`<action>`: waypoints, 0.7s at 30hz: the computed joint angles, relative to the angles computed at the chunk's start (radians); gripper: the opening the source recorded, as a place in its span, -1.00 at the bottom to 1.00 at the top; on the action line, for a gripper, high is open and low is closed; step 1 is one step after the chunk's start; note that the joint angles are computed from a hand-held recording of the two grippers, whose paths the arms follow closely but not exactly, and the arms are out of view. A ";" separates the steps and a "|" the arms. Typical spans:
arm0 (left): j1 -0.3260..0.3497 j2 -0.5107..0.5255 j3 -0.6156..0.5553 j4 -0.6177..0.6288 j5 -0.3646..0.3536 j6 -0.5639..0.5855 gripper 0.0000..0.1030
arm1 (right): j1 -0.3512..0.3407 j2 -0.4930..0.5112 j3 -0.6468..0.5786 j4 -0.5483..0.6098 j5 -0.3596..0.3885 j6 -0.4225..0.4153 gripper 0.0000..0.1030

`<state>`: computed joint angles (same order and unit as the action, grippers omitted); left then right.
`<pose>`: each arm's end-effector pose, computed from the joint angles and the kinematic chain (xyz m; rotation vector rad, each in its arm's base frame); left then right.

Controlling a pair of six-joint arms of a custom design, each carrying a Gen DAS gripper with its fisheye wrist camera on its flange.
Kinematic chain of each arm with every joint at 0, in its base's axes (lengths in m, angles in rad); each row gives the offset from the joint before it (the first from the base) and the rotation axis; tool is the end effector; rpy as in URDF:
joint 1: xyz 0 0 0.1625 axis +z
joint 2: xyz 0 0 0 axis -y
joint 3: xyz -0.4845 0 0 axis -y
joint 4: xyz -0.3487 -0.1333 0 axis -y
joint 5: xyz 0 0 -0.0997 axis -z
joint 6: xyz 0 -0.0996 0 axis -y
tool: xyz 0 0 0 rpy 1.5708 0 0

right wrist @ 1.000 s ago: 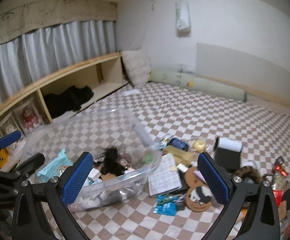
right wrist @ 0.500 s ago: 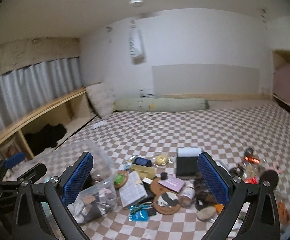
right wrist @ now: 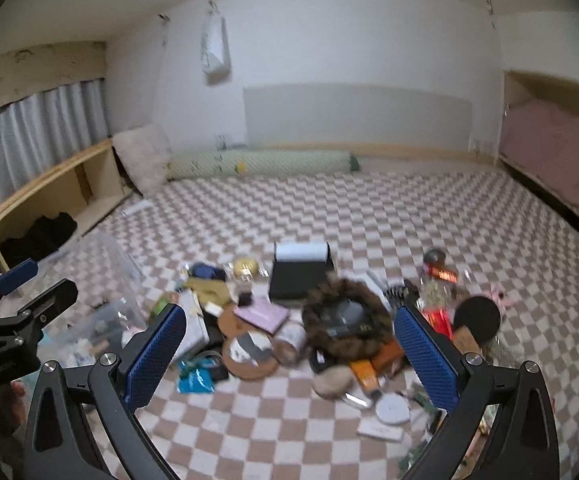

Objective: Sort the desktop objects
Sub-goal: 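Withdraw both tools from the bin back over the bed, then reach the right tool down to the white round tape measure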

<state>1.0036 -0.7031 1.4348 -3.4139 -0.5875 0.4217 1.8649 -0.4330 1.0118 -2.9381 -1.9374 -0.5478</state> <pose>-0.2060 -0.7257 0.3077 0.3500 1.9981 -1.2671 0.3450 -0.8024 0.1802 0.8516 -2.3773 0.9800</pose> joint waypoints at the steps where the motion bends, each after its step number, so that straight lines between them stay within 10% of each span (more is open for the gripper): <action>1: 0.005 0.007 -0.003 0.019 -0.010 -0.005 1.00 | -0.005 0.001 0.000 0.007 -0.014 0.004 1.00; 21: 0.107 0.093 -0.025 0.276 -0.123 -0.209 0.99 | -0.113 0.056 0.004 0.140 -0.196 -0.082 0.67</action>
